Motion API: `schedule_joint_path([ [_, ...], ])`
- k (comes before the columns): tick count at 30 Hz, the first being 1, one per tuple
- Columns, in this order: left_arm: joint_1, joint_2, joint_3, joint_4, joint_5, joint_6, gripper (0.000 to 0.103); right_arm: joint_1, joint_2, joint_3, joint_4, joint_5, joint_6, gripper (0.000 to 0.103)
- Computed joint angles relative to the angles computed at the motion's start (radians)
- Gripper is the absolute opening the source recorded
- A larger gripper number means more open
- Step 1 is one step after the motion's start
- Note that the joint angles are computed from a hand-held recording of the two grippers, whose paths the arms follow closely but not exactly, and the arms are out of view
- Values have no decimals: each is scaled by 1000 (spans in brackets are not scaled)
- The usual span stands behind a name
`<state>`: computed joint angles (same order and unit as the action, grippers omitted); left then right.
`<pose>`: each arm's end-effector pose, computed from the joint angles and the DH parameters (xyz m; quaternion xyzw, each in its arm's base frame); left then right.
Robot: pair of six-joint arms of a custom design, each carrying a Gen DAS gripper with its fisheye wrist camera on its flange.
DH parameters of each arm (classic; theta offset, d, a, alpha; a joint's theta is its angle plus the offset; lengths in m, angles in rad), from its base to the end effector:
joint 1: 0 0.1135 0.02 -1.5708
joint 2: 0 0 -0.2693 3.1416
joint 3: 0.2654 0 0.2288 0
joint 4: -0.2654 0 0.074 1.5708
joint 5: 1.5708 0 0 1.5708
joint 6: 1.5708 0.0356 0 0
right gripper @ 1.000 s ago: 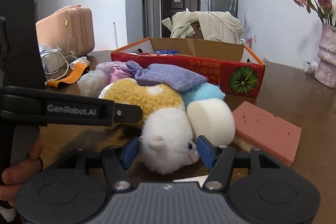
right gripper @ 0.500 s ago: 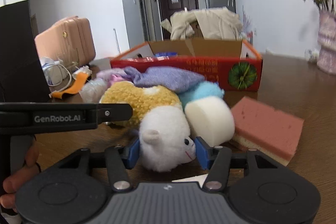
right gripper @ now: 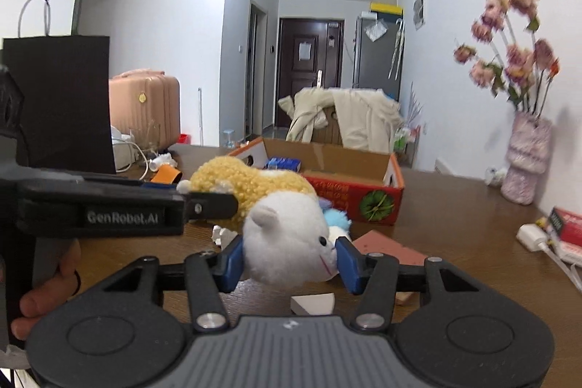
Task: Organize soft objects
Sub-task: 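Lift the yellow plush with the left tool and drop it into the box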
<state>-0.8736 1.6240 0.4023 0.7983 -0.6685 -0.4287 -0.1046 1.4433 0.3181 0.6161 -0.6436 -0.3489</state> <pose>0.1833 -0.1845 0.1536 0.0014 0.8131 -0.0916 0.5748 0.2256 -0.0022 0.1573 -0.2586 0.7925 0.1578 0.5293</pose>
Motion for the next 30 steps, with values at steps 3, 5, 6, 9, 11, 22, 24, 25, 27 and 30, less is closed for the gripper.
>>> schedule_joint_path([
  [3,-6,-10,3,24,3,36,44,-33,-72,-20,-28,-20,-22,51],
  [5,4,-16,26,2,14,62,44,-42,-96,-22,-38,-21,-25,51],
  [6,13,-16,35,-5,25,71,44,-42,-101,-15,-45,-15,-27,51],
  [9,65,-19,89,-42,88,104,44,-31,-114,9,-58,11,-34,50],
  [11,121,-9,140,-62,155,137,44,-16,-85,38,-40,38,-30,50],
  [22,480,343,762,-327,545,243,46,107,347,571,-70,205,15,50],
  [24,528,447,942,-436,577,258,46,131,465,739,-130,231,23,50],
  [25,551,500,1028,-478,594,252,46,144,527,834,-174,245,30,50],
  [27,605,618,1226,-590,653,231,46,169,655,1024,-252,268,42,50],
  [30,668,830,1584,-794,722,205,45,205,874,1358,-399,304,59,50],
])
